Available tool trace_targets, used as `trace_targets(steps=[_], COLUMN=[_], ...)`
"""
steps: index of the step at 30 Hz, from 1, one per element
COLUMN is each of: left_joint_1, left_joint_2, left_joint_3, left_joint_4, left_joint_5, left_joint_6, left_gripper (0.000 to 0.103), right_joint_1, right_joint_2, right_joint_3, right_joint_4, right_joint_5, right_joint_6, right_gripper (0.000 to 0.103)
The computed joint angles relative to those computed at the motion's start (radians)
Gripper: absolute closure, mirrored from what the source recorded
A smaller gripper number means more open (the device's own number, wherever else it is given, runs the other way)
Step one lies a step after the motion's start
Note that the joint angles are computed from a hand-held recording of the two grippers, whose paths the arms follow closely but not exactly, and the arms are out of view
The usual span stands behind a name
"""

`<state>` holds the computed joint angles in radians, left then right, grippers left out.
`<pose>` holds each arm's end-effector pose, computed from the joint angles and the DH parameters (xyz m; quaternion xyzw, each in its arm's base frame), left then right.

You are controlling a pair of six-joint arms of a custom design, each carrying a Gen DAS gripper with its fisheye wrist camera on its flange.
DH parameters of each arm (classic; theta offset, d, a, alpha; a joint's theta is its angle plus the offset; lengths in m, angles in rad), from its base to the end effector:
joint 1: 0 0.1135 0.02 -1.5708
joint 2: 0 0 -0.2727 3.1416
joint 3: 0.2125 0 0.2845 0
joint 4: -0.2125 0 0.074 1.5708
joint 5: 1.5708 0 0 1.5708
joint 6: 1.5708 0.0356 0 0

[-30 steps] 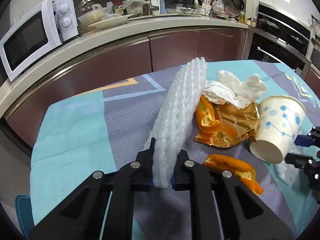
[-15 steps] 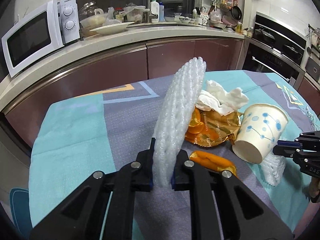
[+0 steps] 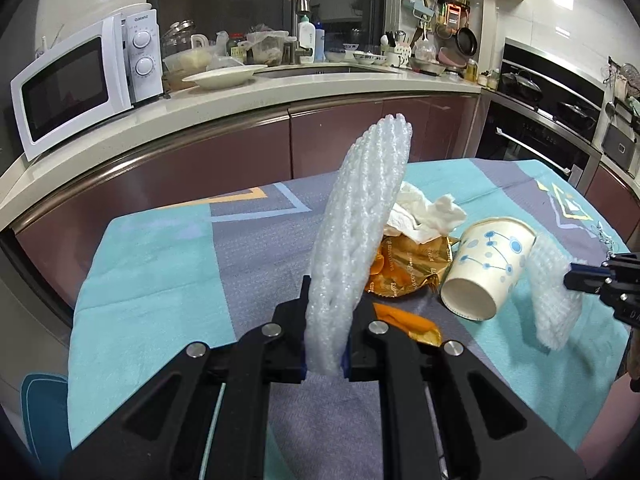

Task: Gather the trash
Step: 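Grasp a white foam netting with the left gripper while the right gripper grasps another netting, then carry both foam nettings over the blue bin with both grippers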

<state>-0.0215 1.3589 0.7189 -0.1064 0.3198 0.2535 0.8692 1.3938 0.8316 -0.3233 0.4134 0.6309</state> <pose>0.3004 -0.0177 0.1890 0.1872 0.8873 -0.0991 0.4097 0.2089 0.2251 0.2019 -0.0411 0.9235 0.0827 0.3724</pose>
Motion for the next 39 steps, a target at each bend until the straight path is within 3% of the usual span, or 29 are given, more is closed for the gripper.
trace_targets(steps=[11,20,28,34,39], left_joint_1=[0.077,0.287,0.636,0.886,1.039], left_joint_2=[-0.212,-0.371,-0.376,-0.282,-0.177], left_joint_3=[-0.085,-0.122,-0.089,-0.010,0.061], left_joint_4=[-0.081,-0.193,-0.297,-0.329,-0.314], left_joint_5=[0.046,0.135,0.271,0.365,0.403], left_joint_6=[0.026,0.102,0.248,0.353,0.404], left_gripper=[0.092,0.092,0.092,0.092,0.092], right_joint_1=[0.092,0.114,0.144,0.178,0.208], right_joint_2=[-0.094,0.128,0.463,0.697,0.940], right_joint_3=[0.052,0.259,0.634,0.977,1.372], right_joint_4=[-0.077,0.037,0.060,-0.025,-0.165], right_joint_5=[0.103,0.001,-0.145,-0.216,-0.273], right_joint_6=[-0.017,-0.157,-0.284,-0.348,-0.382], right_gripper=[0.098,0.098,0.098,0.098,0.098])
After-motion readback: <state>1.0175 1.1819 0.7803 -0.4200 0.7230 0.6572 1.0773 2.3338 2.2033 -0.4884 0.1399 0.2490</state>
